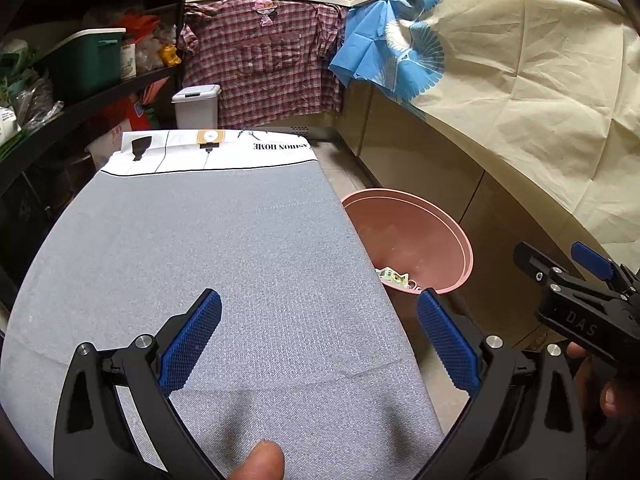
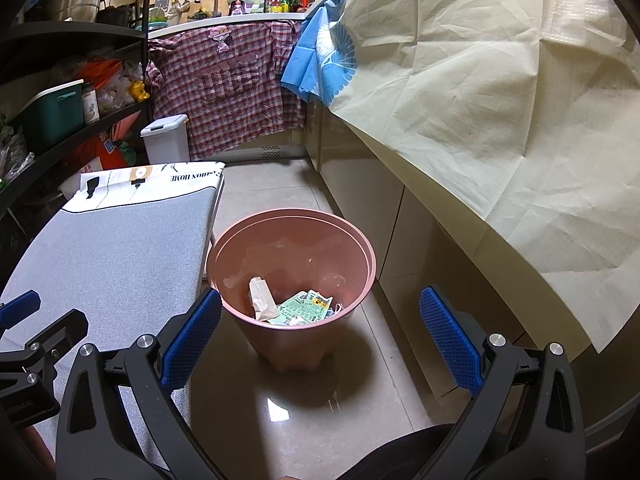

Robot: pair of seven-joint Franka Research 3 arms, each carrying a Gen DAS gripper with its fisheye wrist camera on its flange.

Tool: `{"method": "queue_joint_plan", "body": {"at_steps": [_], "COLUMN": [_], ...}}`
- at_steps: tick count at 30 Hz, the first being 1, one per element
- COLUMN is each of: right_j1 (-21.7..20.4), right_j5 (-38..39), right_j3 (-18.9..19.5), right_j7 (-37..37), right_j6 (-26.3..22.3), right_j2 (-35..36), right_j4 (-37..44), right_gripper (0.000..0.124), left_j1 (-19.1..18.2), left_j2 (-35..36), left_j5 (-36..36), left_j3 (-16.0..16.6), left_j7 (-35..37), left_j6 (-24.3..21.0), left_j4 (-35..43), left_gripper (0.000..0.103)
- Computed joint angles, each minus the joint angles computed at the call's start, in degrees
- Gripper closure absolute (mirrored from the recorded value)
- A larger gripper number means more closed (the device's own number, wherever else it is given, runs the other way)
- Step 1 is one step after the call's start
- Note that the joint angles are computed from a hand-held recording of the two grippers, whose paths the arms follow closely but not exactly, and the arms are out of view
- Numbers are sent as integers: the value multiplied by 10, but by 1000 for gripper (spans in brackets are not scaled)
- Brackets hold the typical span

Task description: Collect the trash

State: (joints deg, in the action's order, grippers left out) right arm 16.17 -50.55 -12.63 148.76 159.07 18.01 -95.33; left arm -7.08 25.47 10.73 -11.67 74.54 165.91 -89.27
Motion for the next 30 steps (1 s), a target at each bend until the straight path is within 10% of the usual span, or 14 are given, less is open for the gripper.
{"method": "queue_joint_plan", "body": {"at_steps": [30], "right_j1": [2], "right_j5": [-2], "right_j3": [1], "right_j7": [0], "right_j6": [-2], "right_j2": [0], "right_j4": [1], "right_gripper": [26], "left_j1": [0], "left_j2": [-5], "left_j5": [11], "left_j3": [2], "left_j7": [-6], "left_j6": [16], "left_j4": [-13], "left_gripper": [8]}}
